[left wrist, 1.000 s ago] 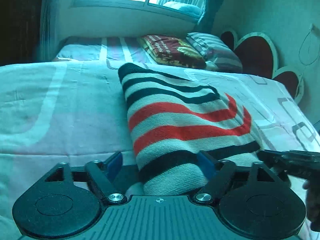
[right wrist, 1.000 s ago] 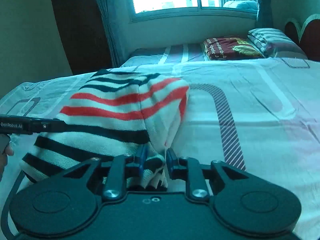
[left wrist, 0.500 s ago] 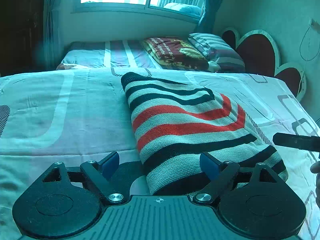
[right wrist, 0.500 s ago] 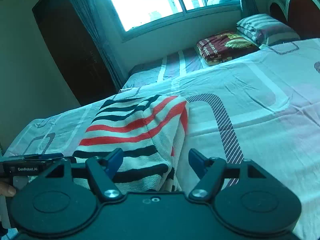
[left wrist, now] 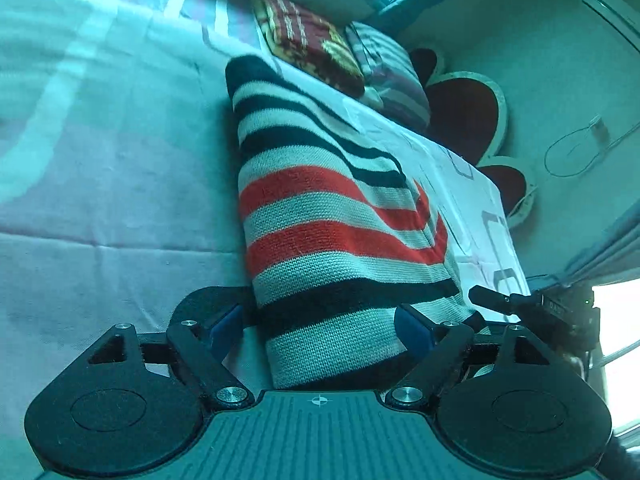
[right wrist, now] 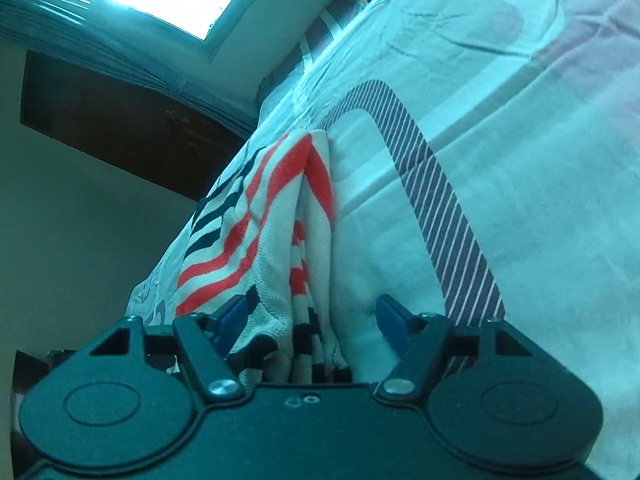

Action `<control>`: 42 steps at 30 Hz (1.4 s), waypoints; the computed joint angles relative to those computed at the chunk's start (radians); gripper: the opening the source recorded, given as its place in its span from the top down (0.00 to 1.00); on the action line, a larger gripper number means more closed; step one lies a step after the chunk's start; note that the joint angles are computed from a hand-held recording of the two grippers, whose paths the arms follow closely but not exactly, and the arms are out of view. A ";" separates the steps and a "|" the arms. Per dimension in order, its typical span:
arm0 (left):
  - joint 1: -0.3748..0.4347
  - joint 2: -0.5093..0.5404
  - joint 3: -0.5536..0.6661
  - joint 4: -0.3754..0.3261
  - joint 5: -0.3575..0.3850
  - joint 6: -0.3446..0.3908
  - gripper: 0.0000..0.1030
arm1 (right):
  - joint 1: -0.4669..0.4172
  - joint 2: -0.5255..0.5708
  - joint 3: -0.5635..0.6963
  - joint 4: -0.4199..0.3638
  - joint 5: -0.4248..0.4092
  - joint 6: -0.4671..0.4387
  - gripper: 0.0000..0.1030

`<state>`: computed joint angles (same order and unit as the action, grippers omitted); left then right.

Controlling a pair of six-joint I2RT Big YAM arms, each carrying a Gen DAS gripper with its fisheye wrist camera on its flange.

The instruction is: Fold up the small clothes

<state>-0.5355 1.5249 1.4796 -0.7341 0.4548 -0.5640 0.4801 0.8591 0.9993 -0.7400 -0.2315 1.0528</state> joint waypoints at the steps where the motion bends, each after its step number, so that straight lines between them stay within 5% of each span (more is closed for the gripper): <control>1: 0.002 0.010 0.004 0.005 0.013 -0.001 0.20 | -0.008 0.008 0.004 -0.001 -0.015 0.001 0.32; 5: -0.002 0.041 0.035 0.008 0.018 -0.001 0.20 | -0.029 0.069 0.050 -0.026 -0.094 -0.054 0.33; 13: 0.004 0.084 0.087 -0.009 0.046 0.010 0.21 | -0.043 0.188 0.089 0.088 -0.233 -0.088 0.31; 16: 0.017 0.075 0.068 0.004 0.070 0.007 0.26 | -0.075 0.159 0.084 0.017 -0.257 -0.137 0.55; 20: 0.026 0.075 0.046 0.056 0.099 -0.041 0.27 | -0.094 0.156 0.073 0.021 -0.299 -0.145 0.55; 23: 0.008 0.102 0.088 0.040 0.062 -0.036 0.26 | -0.021 0.218 0.137 0.019 -0.198 -0.188 0.50; 28: -0.046 0.131 0.171 -0.063 -0.098 0.083 0.36 | 0.098 0.255 0.250 -0.143 0.038 -0.321 0.59; 42: -0.056 0.077 0.209 -0.105 -0.131 0.169 0.47 | 0.181 0.235 0.337 -0.204 0.195 -0.333 0.65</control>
<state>-0.5920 1.6022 1.6884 -0.8389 0.3237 -0.3953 0.6608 1.0939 1.3367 -0.9436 -0.0367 0.7197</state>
